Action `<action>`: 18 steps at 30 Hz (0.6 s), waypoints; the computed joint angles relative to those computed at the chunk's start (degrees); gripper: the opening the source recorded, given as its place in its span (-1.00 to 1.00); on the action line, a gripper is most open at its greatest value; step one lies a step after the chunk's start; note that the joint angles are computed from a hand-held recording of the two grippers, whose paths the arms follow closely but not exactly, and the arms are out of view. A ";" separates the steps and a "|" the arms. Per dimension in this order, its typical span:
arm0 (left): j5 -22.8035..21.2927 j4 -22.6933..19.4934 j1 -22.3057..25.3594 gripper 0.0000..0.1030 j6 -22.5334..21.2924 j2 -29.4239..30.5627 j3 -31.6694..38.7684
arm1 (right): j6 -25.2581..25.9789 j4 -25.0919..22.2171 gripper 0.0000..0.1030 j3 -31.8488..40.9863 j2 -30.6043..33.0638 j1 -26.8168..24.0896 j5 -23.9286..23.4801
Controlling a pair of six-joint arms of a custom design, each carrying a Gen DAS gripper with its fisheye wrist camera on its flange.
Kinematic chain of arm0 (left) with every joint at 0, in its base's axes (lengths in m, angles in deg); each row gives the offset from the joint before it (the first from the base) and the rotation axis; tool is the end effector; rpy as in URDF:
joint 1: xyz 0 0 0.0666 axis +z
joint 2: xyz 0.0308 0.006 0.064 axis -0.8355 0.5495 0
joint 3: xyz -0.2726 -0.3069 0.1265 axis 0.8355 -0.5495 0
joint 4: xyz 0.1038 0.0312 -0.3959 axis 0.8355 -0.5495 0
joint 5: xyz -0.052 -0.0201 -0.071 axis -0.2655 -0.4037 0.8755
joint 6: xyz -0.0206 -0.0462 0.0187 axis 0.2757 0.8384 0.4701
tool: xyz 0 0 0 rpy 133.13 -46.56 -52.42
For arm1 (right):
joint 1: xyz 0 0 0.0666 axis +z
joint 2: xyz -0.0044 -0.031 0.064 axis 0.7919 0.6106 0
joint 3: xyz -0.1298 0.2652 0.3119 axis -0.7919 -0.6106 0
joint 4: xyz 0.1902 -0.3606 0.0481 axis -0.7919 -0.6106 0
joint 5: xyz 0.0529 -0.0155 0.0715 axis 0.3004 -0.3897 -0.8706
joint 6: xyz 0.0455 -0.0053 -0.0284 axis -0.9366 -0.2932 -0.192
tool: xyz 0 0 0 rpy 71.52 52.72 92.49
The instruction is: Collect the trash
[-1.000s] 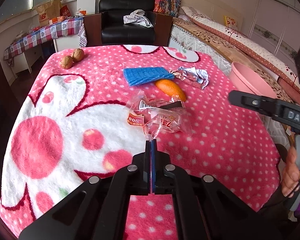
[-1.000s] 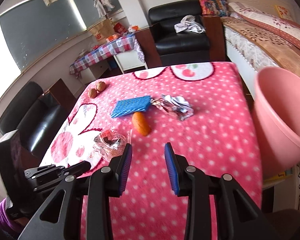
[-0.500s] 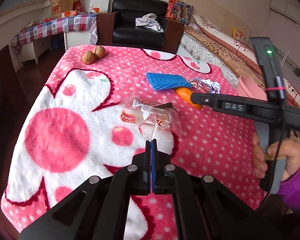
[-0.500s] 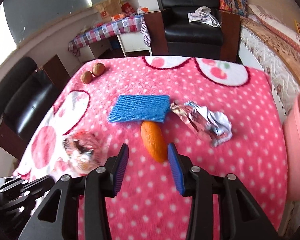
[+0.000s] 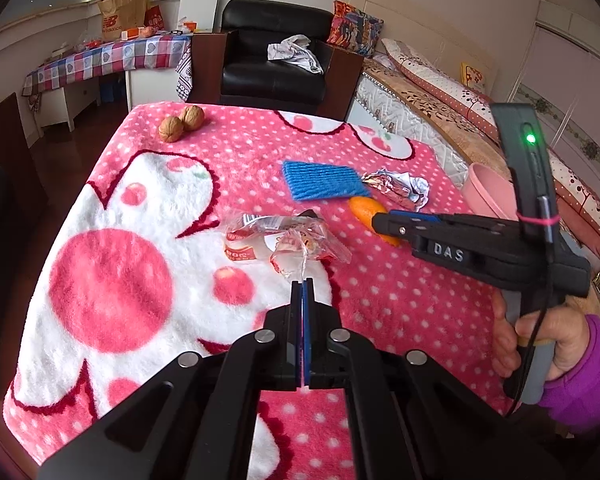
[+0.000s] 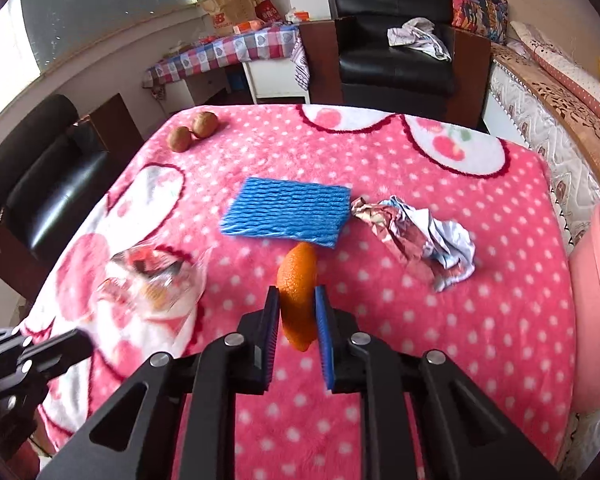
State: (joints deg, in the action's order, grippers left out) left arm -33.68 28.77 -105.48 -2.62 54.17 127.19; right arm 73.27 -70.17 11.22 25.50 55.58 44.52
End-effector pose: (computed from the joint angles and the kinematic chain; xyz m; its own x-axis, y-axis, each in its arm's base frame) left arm 0.2457 -0.2627 0.4162 -0.7388 -0.0571 -0.6715 0.1144 0.9713 -0.2084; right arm 0.3561 0.0333 0.3966 -0.7584 -0.2025 -0.6195 -0.4084 0.8884 0.2096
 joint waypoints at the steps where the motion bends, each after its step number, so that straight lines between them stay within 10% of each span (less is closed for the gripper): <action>1: -0.07 0.09 -0.22 -1.00 -0.02 0.06 0.20 | 0.20 -0.43 -0.69 -0.20 -0.55 -0.37 -0.64; 18: 2.74 2.58 -3.49 -1.00 -3.93 1.38 1.43 | 2.92 -7.32 -0.69 -3.69 -8.86 -11.17 -9.82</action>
